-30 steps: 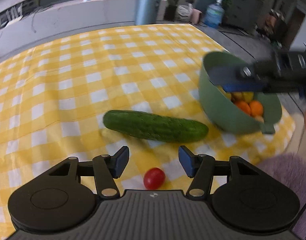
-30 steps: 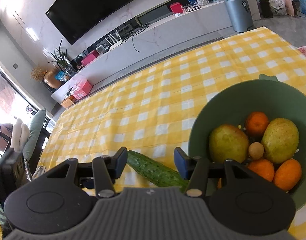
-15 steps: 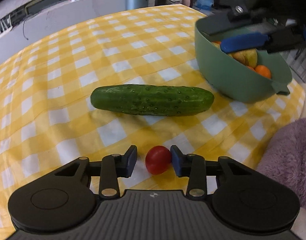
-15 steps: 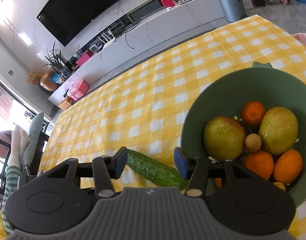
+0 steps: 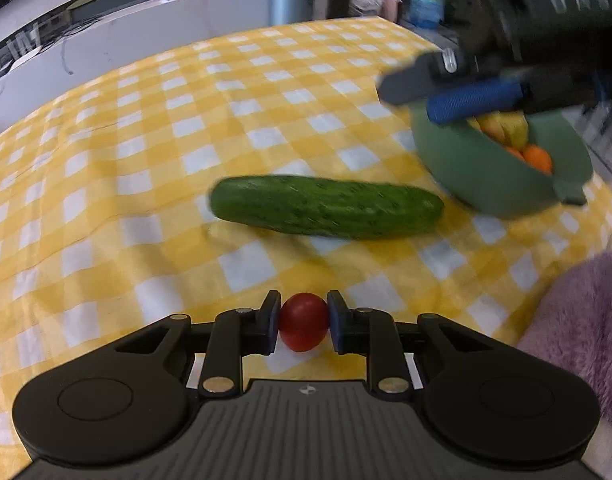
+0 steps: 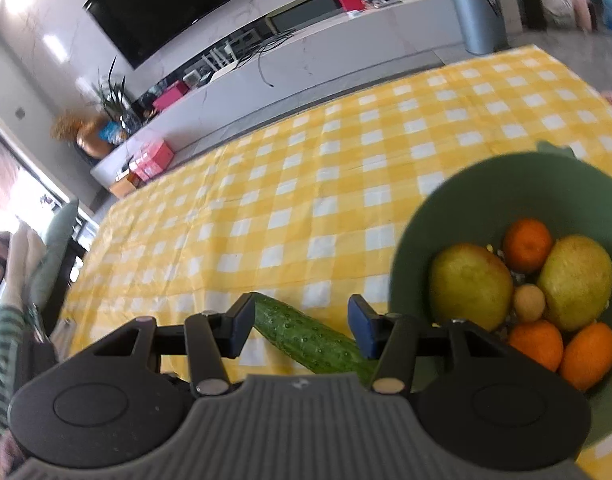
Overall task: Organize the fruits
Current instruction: 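Close the left tool on the red cherry tomato while the right tool moves over the cucumber, then grasp the green cucumber at its middle with the right tool and lift it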
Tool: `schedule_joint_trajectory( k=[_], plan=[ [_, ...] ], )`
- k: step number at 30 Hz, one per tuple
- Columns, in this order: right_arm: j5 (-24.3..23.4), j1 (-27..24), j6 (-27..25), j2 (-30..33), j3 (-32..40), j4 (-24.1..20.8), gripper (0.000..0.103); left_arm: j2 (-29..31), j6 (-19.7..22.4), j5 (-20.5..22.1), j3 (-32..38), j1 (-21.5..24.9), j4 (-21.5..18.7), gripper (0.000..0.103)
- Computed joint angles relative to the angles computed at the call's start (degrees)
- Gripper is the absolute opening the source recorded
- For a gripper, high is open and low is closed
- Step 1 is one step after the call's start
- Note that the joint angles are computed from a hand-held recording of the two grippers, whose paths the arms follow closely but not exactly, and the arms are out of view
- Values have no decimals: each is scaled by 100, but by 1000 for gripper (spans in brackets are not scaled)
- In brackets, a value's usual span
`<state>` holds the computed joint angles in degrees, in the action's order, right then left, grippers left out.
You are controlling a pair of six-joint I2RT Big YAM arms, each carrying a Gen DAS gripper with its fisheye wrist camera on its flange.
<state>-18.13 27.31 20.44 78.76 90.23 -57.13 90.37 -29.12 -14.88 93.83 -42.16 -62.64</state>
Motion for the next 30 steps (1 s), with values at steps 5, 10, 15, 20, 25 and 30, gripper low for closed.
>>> schedule_joint_trajectory(
  k=[5, 10, 15, 20, 25, 30],
  plan=[
    [473, 306, -562, 327, 359, -489, 50, -318, -365, -253, -208, 198, 86, 27],
    [997, 572, -1106, 577, 559, -646, 74, -676, -846, -314, -578, 455, 421, 27],
    [1880, 996, -2206, 922, 843, -914, 76, -840, -1098, -221, -766, 618, 673, 27],
    [2330, 1138, -2635, 1281, 1033, -1174, 78, -900, -1063, 22, -880, 697, 915, 27],
    [2485, 1170, -2935, 1303, 967, -1063, 79, -939, -1048, 141, -959, 712, 1002, 27],
    [2124, 1174, -3418, 1219, 878, -1058, 60, -955, -1081, 180, -977, 707, 997, 27]
  ],
)
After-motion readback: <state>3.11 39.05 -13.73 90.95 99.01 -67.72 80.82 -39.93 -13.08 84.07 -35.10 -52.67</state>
